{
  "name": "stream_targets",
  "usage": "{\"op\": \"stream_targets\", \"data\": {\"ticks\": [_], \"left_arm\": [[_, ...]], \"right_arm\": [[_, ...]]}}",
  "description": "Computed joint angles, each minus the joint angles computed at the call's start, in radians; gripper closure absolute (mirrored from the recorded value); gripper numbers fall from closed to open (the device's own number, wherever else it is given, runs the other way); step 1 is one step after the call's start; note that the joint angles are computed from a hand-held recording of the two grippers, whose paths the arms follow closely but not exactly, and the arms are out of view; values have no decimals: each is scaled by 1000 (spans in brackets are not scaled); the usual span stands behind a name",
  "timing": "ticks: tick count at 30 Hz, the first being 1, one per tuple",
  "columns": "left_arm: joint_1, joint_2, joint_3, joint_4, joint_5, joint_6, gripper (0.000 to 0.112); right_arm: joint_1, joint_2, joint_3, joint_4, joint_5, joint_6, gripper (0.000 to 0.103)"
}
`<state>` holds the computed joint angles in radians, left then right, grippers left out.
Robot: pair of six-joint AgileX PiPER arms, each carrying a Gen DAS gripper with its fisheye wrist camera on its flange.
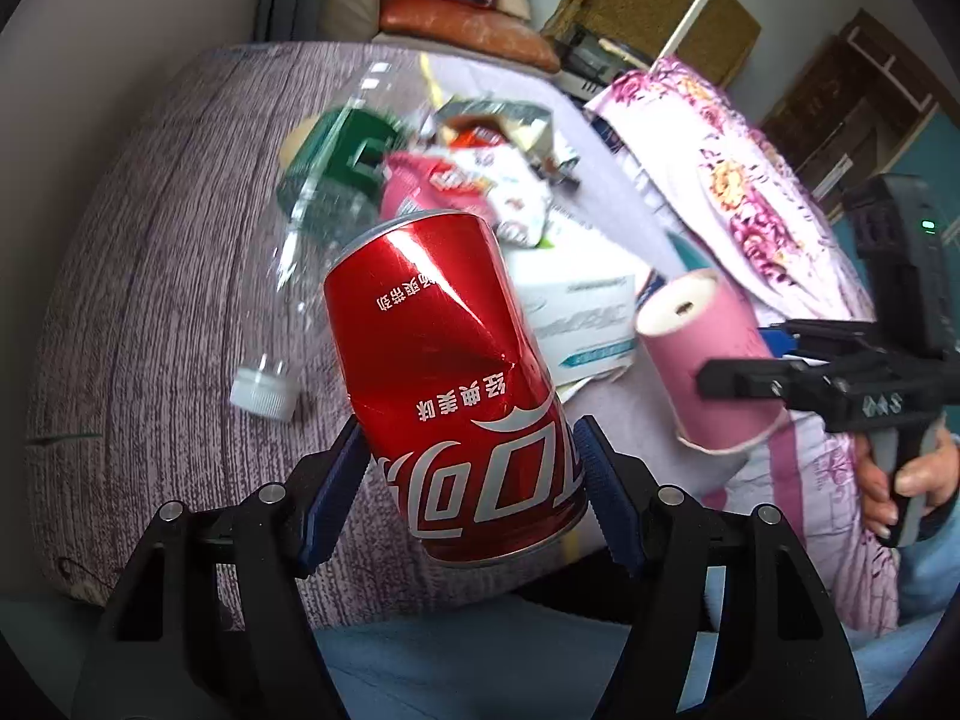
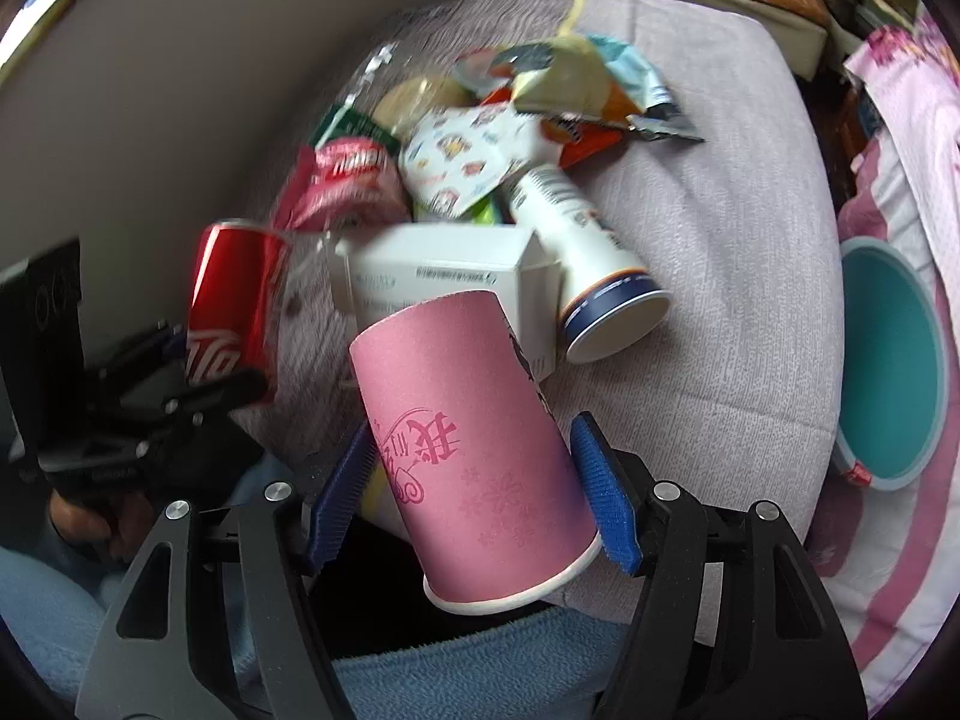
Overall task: Collect trash
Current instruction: 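Carry the can and pink cup over the teal bin and open both tools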
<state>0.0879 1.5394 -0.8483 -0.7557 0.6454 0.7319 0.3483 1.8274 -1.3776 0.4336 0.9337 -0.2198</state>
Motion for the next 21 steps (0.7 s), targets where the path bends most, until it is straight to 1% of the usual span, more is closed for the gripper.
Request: {"op": "stream_targets", "data": {"ticks": [3, 5, 7, 9, 10, 13, 15, 16, 18, 19, 21], "left_arm": [[-25, -23, -35, 10, 23, -27, 42], [-52, -33, -64, 18, 31, -51, 42], [-81, -31, -108, 20, 48, -70, 42], [-113, -20, -146, 30, 50, -97, 42], [-132, -12, -170, 39, 53, -115, 42], [-210, 35, -250, 90, 36, -175, 42], [-283, 103, -335, 146, 23, -239, 42], [-304, 131, -368, 160, 28, -256, 42], [-363, 230, -485, 201, 43, -304, 42], [-390, 275, -543, 225, 54, -331, 42], [-453, 398, -707, 273, 97, -394, 42]], "right_arm": [[-32, -8, -1, 67, -22, -2, 39], [-69, -32, 28, 117, -44, -20, 39], [-102, -8, 25, 173, -67, -52, 39], [-141, -31, 37, 220, -64, -63, 39], [-158, -22, 29, 242, -70, -69, 39], [-219, -19, 28, 290, -82, -88, 39], [-274, -31, 39, 313, -89, -99, 39], [-297, -36, 44, 319, -90, -104, 39], [-355, -45, 52, 325, -91, -111, 39], [-388, -46, 56, 328, -92, -115, 39], [-460, -47, 61, 335, -84, -123, 39]]}}
